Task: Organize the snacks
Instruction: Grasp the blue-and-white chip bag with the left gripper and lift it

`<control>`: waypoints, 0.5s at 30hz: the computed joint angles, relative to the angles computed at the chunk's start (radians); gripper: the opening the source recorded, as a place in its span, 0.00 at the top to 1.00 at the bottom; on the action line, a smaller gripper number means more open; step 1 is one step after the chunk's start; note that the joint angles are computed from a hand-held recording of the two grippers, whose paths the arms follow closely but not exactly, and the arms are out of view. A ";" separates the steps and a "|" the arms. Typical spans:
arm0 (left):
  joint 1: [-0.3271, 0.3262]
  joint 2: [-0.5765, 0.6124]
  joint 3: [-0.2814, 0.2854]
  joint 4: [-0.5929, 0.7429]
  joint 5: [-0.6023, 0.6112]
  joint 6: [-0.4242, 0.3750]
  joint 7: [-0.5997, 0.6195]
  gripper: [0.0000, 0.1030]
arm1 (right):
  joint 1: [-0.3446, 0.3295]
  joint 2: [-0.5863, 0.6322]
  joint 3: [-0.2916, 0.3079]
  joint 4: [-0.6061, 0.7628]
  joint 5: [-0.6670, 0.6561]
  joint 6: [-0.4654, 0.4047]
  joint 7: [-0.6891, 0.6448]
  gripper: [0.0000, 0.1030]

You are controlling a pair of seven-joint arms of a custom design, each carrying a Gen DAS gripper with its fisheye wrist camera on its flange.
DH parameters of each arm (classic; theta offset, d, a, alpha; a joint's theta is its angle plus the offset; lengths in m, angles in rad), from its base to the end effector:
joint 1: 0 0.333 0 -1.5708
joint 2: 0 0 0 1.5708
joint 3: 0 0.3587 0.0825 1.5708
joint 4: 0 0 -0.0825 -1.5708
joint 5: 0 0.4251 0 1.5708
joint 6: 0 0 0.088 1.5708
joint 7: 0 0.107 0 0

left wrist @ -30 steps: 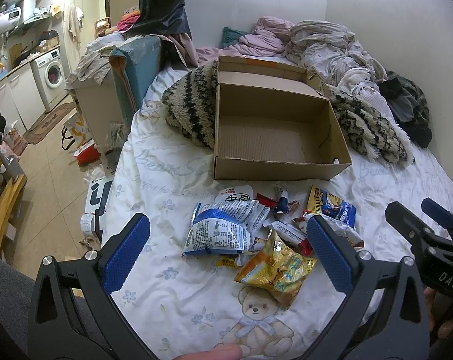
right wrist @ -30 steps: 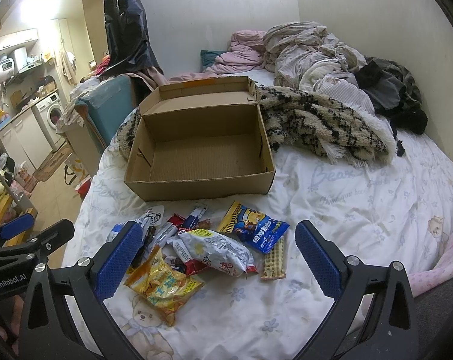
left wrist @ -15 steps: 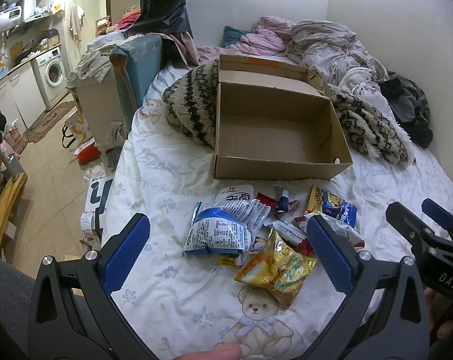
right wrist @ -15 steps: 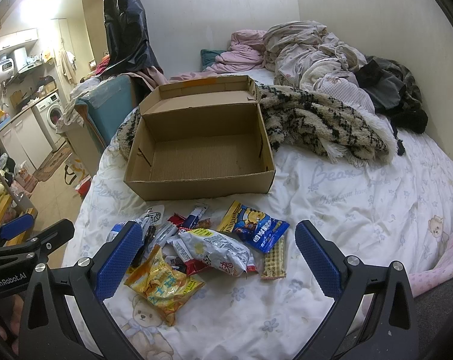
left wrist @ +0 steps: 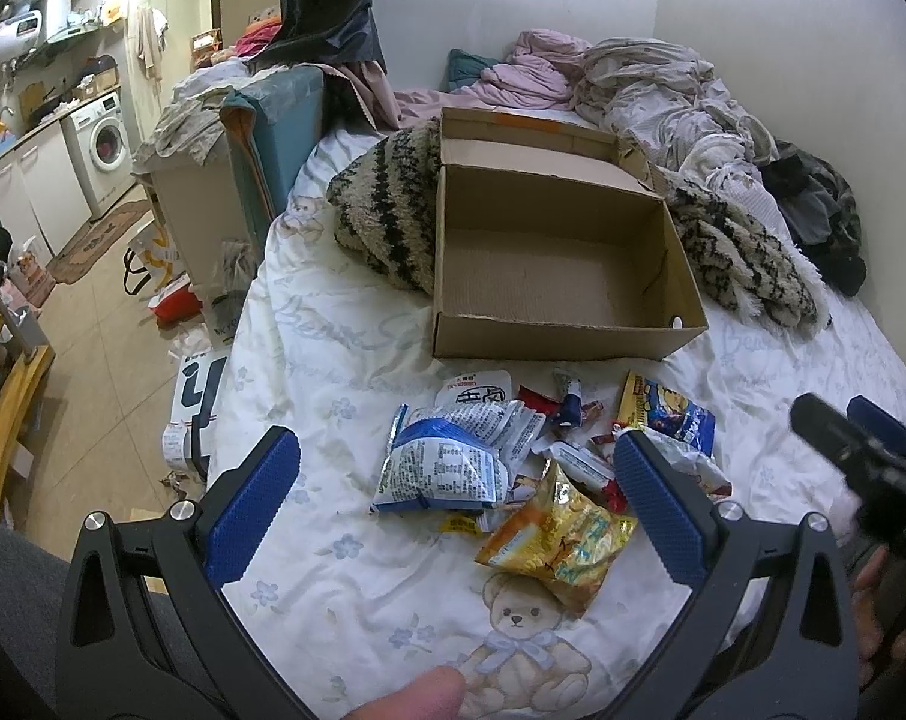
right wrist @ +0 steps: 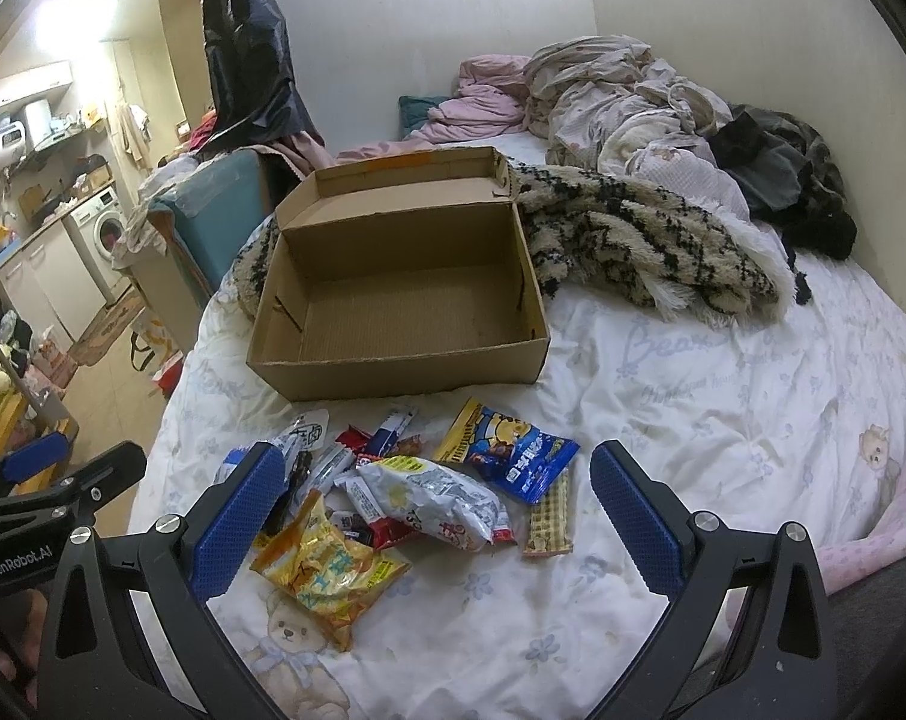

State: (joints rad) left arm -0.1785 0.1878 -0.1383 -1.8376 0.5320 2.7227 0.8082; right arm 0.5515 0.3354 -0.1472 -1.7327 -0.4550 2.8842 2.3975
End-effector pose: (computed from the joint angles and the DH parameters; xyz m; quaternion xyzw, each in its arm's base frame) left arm 0.6612 -0.2294 0.5290 -0.6710 0.6401 -0.2809 0.2472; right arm 0.6680 0.3289 0.5010 -0.6426 0.6433 -0.2222 0.3519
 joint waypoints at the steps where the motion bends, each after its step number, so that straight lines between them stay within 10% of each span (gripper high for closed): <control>1: 0.005 0.005 -0.005 0.011 -0.021 -0.016 0.019 0.00 | -0.038 -0.001 0.040 0.001 0.057 0.004 -0.051 0.00; 6: 0.018 0.053 -0.007 0.110 -0.100 -0.150 0.077 0.00 | -0.218 0.029 0.221 0.078 0.407 -0.070 -0.390 0.00; 15: 0.063 0.189 -0.018 0.318 -0.297 -0.389 0.181 0.00 | -0.273 0.163 0.236 0.269 0.700 -0.293 -0.574 0.00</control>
